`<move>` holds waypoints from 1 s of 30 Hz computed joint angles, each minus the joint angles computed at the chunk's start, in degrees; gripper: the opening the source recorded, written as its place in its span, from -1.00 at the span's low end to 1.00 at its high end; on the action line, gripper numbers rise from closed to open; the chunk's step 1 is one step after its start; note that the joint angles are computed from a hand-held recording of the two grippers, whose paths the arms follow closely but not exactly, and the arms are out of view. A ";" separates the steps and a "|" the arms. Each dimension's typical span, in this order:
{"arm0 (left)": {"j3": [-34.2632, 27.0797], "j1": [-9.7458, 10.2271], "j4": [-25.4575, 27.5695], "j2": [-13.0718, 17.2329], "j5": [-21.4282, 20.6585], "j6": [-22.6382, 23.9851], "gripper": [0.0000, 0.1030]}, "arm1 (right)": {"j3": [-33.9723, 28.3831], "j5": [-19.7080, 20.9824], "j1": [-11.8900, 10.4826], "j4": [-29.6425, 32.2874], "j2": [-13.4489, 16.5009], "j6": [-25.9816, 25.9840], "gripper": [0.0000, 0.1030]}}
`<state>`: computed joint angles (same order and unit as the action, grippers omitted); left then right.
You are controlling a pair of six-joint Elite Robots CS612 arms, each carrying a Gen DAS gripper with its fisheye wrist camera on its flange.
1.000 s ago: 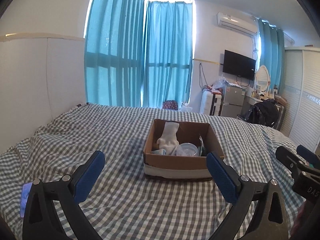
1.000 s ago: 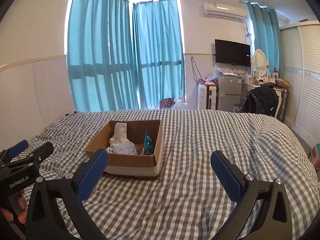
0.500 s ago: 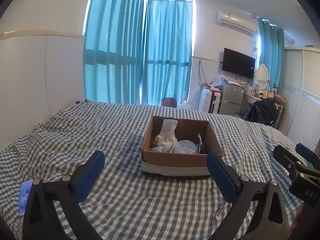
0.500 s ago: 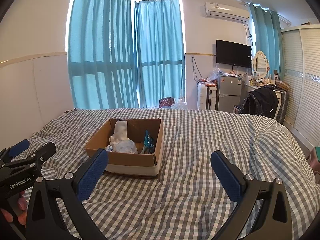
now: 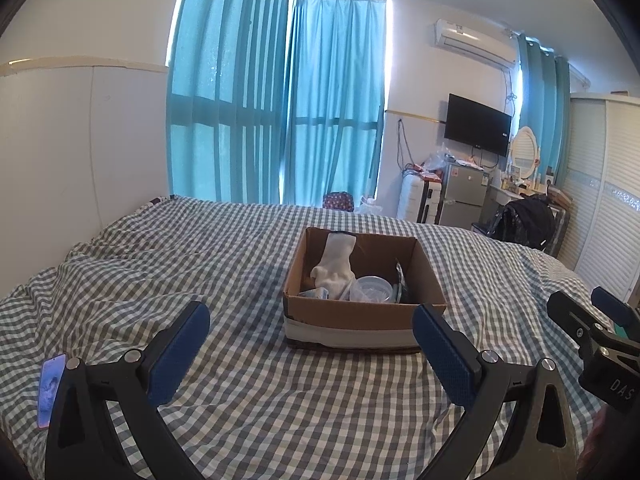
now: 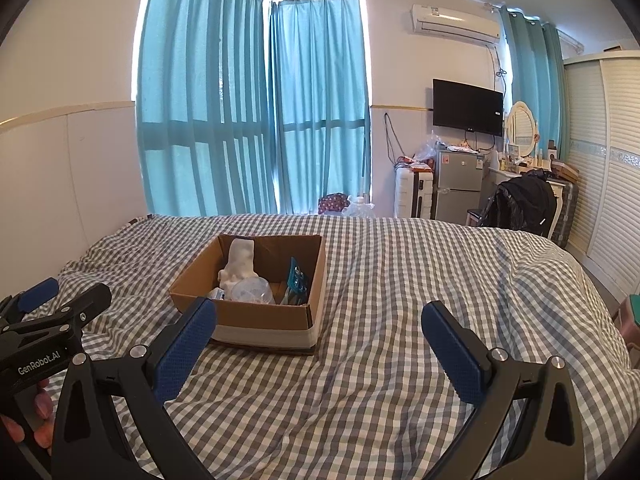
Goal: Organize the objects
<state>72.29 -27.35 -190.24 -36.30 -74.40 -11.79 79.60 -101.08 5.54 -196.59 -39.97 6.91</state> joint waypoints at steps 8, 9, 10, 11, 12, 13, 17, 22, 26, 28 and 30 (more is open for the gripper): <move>0.28 0.11 -0.02 -0.06 0.30 -0.19 1.00 | -0.07 0.43 0.01 0.75 0.15 0.05 1.00; 0.26 0.14 -0.03 -0.03 0.28 -0.15 1.00 | -0.07 0.45 0.01 0.82 0.16 0.05 1.00; 0.24 0.13 0.02 -0.02 0.35 -0.15 1.00 | -0.08 0.47 0.00 0.93 0.17 0.07 0.99; 0.21 0.14 0.08 -0.01 0.45 -0.13 1.00 | -0.14 0.45 0.01 1.05 0.23 0.14 0.99; 0.23 0.15 0.05 -0.01 0.51 -0.12 1.00 | -0.12 0.48 0.01 1.07 0.22 0.22 1.00; 0.26 0.16 0.13 -0.03 0.56 -0.18 1.00 | -0.07 0.50 0.01 1.04 0.21 0.28 1.00; 0.45 0.20 -0.14 -0.10 0.55 -0.35 1.00 | -0.12 0.44 -0.02 0.98 0.22 0.24 0.99; 0.54 0.18 -0.35 -0.13 0.73 -0.13 1.00 | -0.19 0.37 0.01 1.10 0.26 0.38 1.00; 0.58 0.15 -0.32 -0.14 0.81 0.00 1.00 | -0.24 0.36 0.01 1.17 0.26 0.39 1.00; 0.58 0.14 -0.42 -0.13 0.89 0.02 1.00 | -0.22 0.41 0.00 1.11 0.26 0.40 1.00; 0.61 0.11 -0.49 -0.15 1.00 0.22 1.00 | -0.23 0.45 -0.01 1.17 0.27 0.45 0.99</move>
<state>72.90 -27.24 -190.73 -36.45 -73.40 -11.57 79.38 -100.63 5.53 -195.42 -39.70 7.36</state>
